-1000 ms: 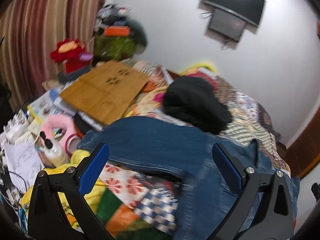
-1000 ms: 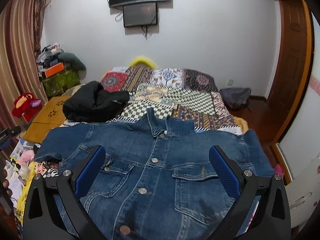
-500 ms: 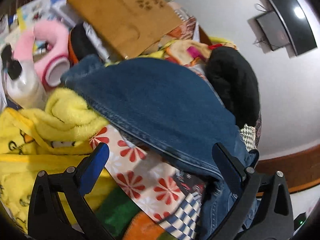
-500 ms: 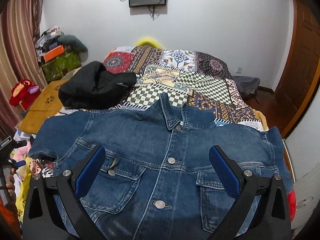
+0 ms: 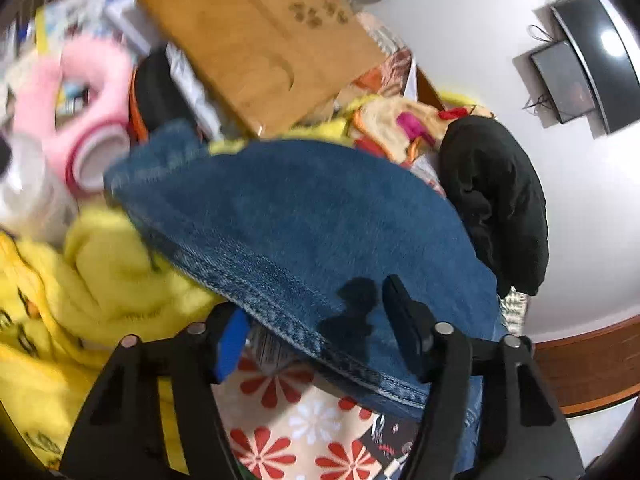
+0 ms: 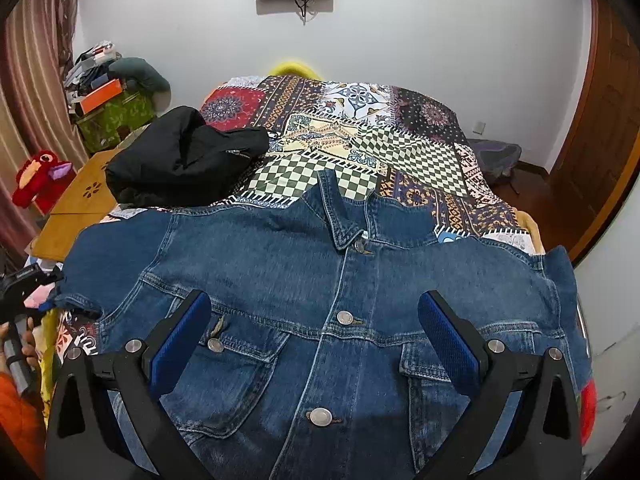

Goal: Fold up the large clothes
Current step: 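Grasp the denim jacket sleeve with the left gripper and lift it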

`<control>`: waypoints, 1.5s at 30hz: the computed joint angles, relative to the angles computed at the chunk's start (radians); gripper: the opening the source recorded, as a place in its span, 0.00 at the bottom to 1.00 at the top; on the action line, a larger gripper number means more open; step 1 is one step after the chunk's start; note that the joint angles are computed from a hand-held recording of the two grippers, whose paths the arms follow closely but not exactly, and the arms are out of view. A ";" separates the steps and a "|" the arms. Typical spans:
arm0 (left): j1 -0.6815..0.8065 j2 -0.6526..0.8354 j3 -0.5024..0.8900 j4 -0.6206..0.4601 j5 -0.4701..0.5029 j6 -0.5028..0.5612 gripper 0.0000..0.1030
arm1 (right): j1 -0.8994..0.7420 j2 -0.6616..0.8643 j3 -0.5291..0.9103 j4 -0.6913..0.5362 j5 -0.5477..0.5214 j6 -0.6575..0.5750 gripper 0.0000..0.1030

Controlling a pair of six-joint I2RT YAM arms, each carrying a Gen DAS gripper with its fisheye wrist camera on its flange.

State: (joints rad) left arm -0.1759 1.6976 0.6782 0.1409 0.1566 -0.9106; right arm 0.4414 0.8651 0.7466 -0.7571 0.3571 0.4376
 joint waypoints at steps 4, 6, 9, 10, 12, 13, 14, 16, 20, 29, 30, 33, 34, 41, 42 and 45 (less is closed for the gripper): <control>-0.057 0.012 0.108 -0.144 -0.145 0.093 0.31 | 0.002 -0.021 -0.003 -0.017 0.001 -0.003 1.00; -0.076 -0.002 0.129 -0.175 -0.184 0.136 0.20 | -0.009 -0.048 -0.007 -0.028 -0.001 -0.014 1.00; -0.120 -0.035 0.166 -0.224 -0.254 0.194 0.12 | -0.029 -0.087 -0.013 -0.048 -0.005 -0.023 1.00; -0.140 -0.045 0.183 -0.246 -0.290 0.208 0.12 | -0.034 -0.098 -0.013 -0.056 -0.009 -0.025 1.00; -0.169 -0.072 0.212 -0.279 -0.319 0.229 0.10 | -0.053 -0.130 -0.018 -0.070 -0.017 -0.034 1.00; -0.179 -0.089 0.217 -0.281 -0.322 0.234 0.10 | -0.053 -0.146 -0.020 -0.080 -0.013 -0.031 1.00; -0.196 -0.108 0.225 -0.284 -0.333 0.238 0.09 | -0.062 -0.160 -0.022 -0.085 -0.015 -0.036 1.00; -0.241 -0.145 0.262 -0.303 -0.370 0.263 0.09 | -0.078 -0.189 -0.028 -0.098 -0.017 -0.048 1.00; -0.352 -0.180 0.360 -0.328 -0.416 0.324 0.07 | -0.123 -0.241 -0.038 -0.116 -0.040 -0.083 1.00; -0.605 0.000 0.681 -0.345 -0.380 0.435 0.07 | -0.337 -0.361 -0.077 -0.142 -0.203 -0.190 1.00; -0.623 0.032 0.716 -0.352 -0.369 0.440 0.07 | -0.369 -0.371 -0.080 -0.145 -0.225 -0.206 1.00; -0.690 0.159 0.851 -0.408 -0.349 0.446 0.07 | -0.460 -0.402 -0.091 -0.162 -0.286 -0.249 1.00; -0.706 0.200 0.894 -0.432 -0.342 0.446 0.07 | -0.498 -0.412 -0.095 -0.167 -0.312 -0.266 1.00; -0.789 0.465 1.127 -0.641 -0.216 0.442 0.07 | -0.710 -0.439 -0.109 -0.193 -0.460 -0.345 1.00; -0.794 0.471 1.120 -0.648 -0.202 0.443 0.09 | -0.708 -0.441 -0.107 -0.194 -0.455 -0.349 1.00; -0.797 0.483 1.099 -0.678 -0.127 0.451 0.11 | -0.649 -0.446 -0.108 -0.193 -0.398 -0.328 1.00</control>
